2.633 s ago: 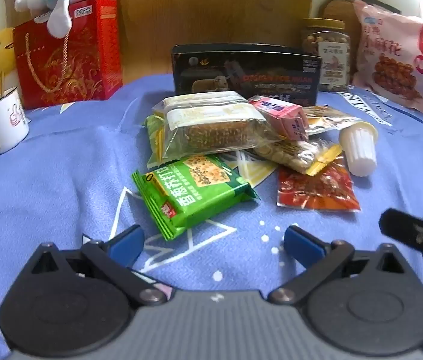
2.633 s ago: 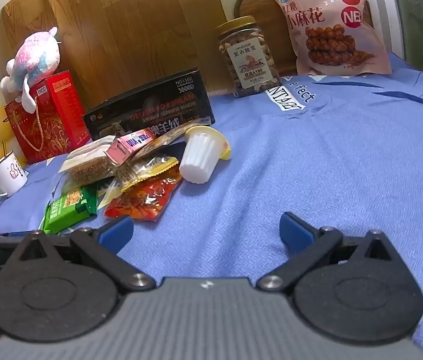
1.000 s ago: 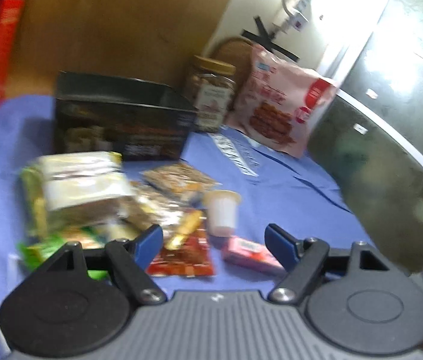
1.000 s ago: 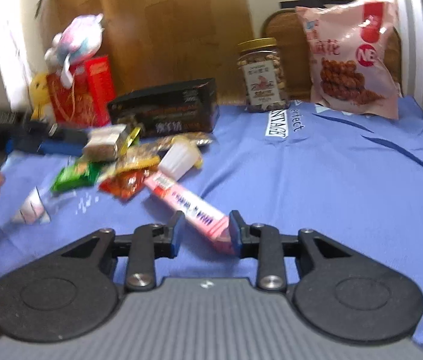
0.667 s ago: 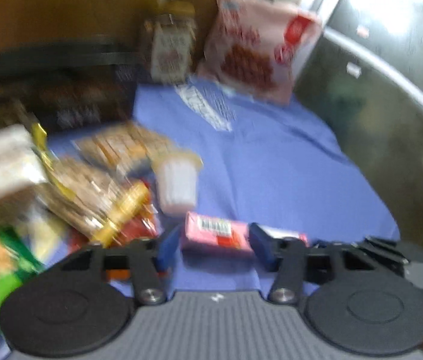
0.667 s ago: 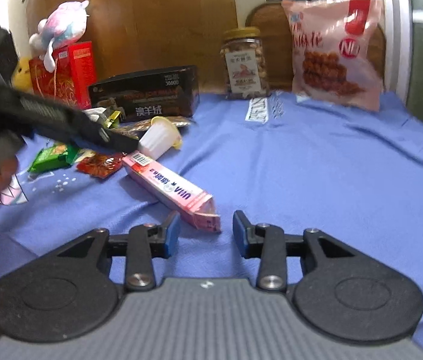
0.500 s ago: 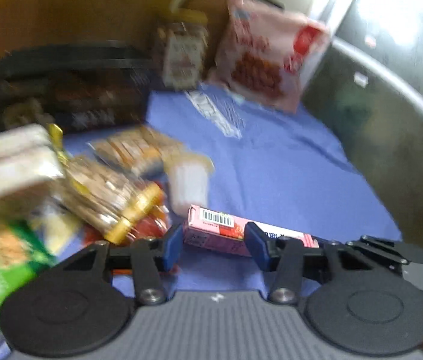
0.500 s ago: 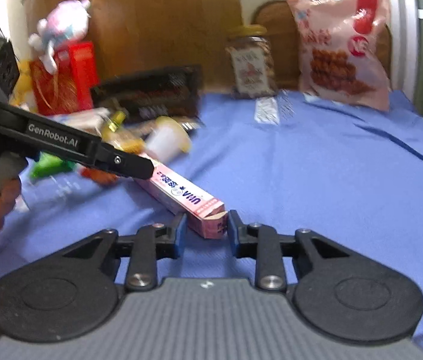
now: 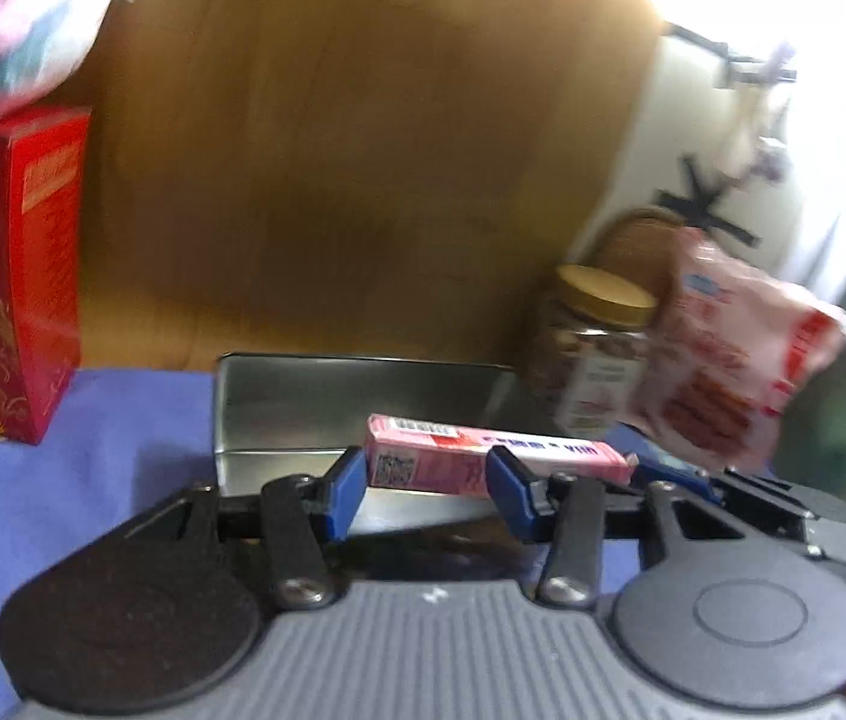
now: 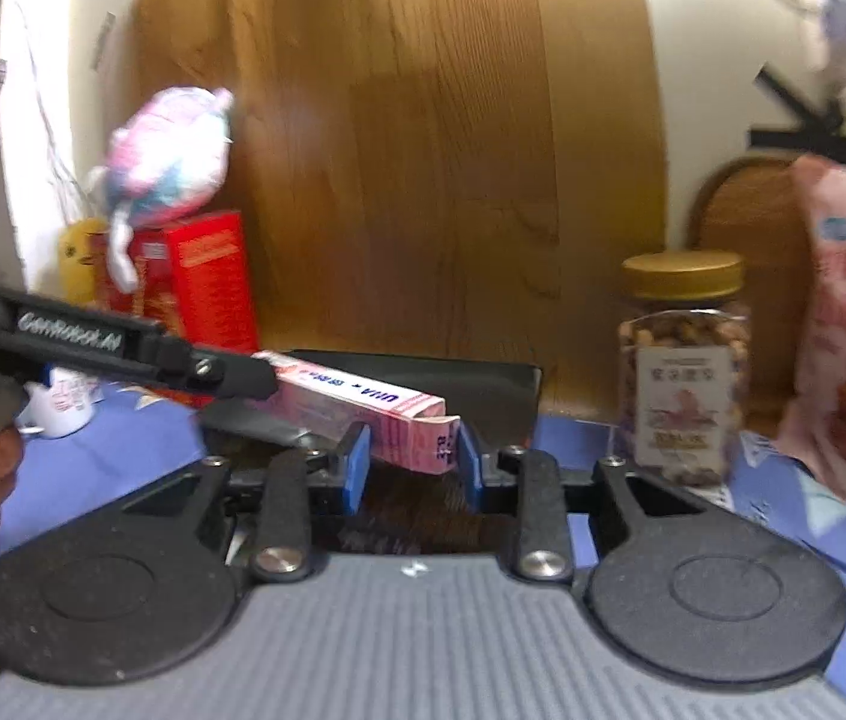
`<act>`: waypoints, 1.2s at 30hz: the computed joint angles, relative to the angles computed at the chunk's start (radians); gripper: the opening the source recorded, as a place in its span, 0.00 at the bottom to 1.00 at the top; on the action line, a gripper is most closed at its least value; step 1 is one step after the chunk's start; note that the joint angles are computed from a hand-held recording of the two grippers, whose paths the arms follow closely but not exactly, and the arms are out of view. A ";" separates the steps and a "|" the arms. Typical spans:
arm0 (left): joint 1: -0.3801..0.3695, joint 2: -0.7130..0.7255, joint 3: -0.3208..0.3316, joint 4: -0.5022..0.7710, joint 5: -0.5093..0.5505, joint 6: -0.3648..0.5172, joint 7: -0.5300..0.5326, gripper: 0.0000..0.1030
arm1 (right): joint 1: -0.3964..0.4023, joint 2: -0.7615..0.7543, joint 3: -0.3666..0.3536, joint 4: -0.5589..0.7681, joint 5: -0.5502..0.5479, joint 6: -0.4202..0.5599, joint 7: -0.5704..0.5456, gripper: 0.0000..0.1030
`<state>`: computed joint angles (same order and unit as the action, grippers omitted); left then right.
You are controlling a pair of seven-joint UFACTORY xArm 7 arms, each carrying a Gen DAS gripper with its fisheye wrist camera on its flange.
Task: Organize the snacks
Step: 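Carry the pink box into the black tin and open the left gripper, then move the left gripper to the sunflower-seed bag and grasp it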
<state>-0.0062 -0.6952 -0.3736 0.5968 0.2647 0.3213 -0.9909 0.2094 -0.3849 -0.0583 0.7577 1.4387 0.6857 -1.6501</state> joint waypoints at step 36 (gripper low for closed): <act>-0.176 0.135 -0.008 -0.043 -0.134 -0.060 -0.092 0.66 | -0.340 0.273 -0.089 0.068 -0.242 0.598 0.695 0.03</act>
<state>-0.1824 -0.5606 -0.3813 0.5535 0.1303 0.2610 -1.0825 -0.1305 -0.1116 -0.1468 0.8255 1.1964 1.2841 -0.9549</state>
